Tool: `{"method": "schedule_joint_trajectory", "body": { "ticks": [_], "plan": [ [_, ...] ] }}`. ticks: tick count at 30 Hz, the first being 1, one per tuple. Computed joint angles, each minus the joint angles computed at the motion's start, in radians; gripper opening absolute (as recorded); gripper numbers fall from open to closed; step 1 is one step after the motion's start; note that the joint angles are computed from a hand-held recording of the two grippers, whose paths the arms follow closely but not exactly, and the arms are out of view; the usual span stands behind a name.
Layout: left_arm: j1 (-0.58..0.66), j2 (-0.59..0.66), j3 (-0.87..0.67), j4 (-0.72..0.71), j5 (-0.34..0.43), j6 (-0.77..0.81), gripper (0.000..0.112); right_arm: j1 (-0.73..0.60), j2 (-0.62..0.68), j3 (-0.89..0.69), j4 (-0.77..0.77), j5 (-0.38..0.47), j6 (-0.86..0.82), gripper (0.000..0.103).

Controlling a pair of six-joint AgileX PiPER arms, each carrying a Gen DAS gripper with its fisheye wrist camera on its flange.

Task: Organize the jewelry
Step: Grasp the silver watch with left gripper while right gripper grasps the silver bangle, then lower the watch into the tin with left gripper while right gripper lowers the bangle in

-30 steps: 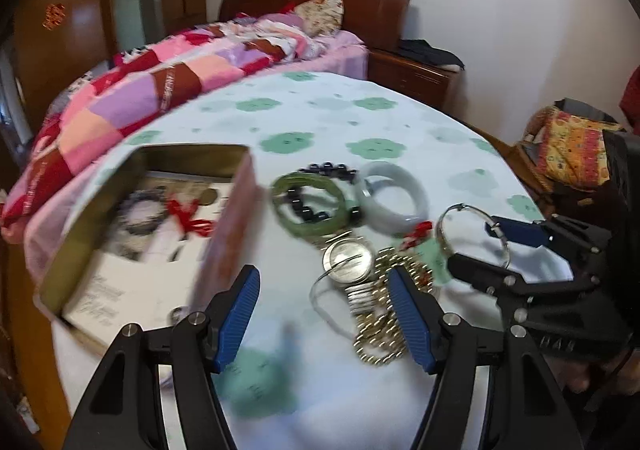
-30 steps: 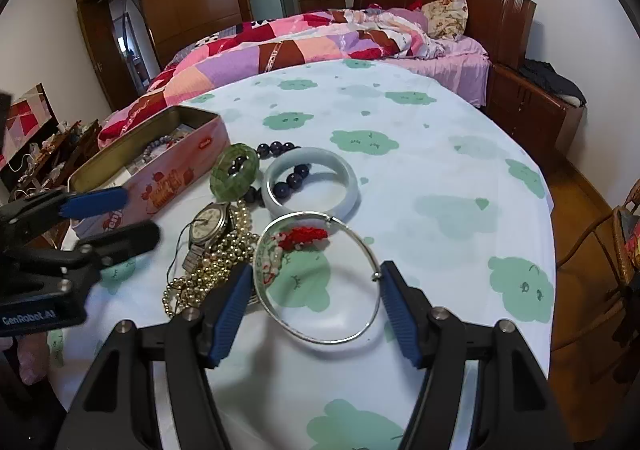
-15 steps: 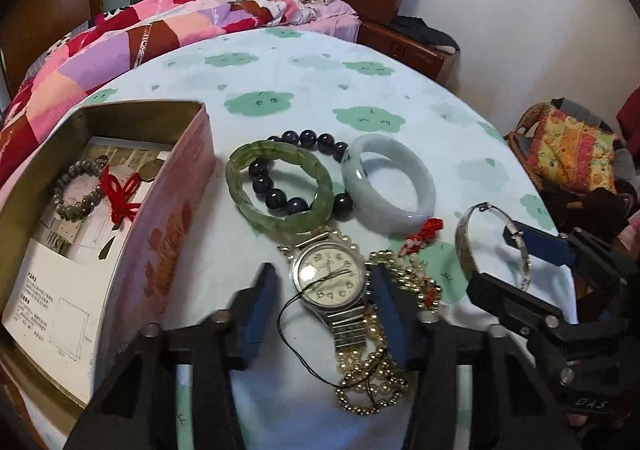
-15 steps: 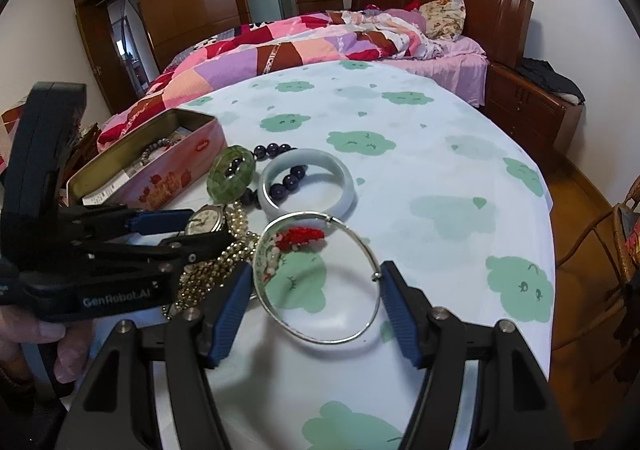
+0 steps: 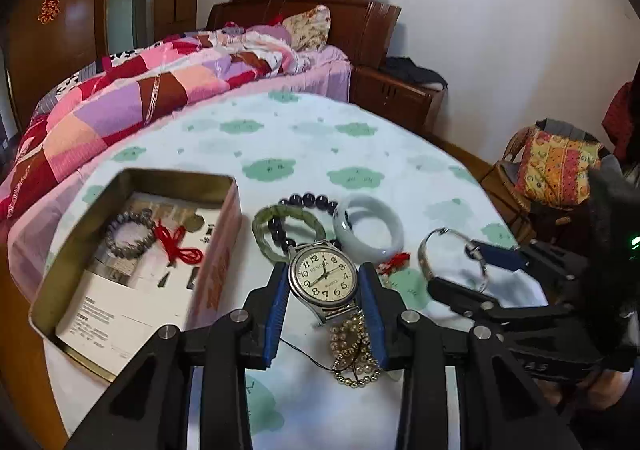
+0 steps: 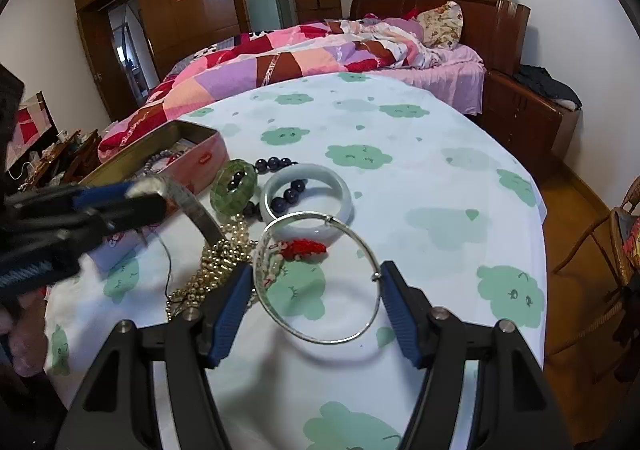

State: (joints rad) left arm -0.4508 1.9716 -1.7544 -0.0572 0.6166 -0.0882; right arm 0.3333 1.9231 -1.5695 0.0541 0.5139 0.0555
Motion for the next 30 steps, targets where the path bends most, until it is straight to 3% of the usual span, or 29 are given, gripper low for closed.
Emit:
{"method": "schedule_joint_trajectory", "body": {
  "ticks": [9,10,11,12,30],
  "plan": [
    [0.027,-0.056,0.015,-0.050,-0.024,0.034,0.032,0.004,-0.007,0.000,-0.004,-0.014,0.005,0.067],
    [0.028,-0.059,0.016,-0.053,-0.026,0.036,0.029,0.005,-0.006,0.000,-0.005,-0.015,0.007,0.067],
    [0.034,-0.061,0.017,-0.067,-0.028,0.048,0.014,0.006,-0.005,-0.001,-0.005,-0.015,0.007,0.067],
    [0.042,-0.059,0.010,-0.105,-0.012,0.077,0.008,0.006,-0.006,-0.001,-0.004,-0.015,0.005,0.067],
    [0.065,-0.107,0.059,-0.125,-0.059,0.092,0.008,0.016,-0.022,-0.008,0.002,-0.022,-0.008,0.067]
  ]
}}
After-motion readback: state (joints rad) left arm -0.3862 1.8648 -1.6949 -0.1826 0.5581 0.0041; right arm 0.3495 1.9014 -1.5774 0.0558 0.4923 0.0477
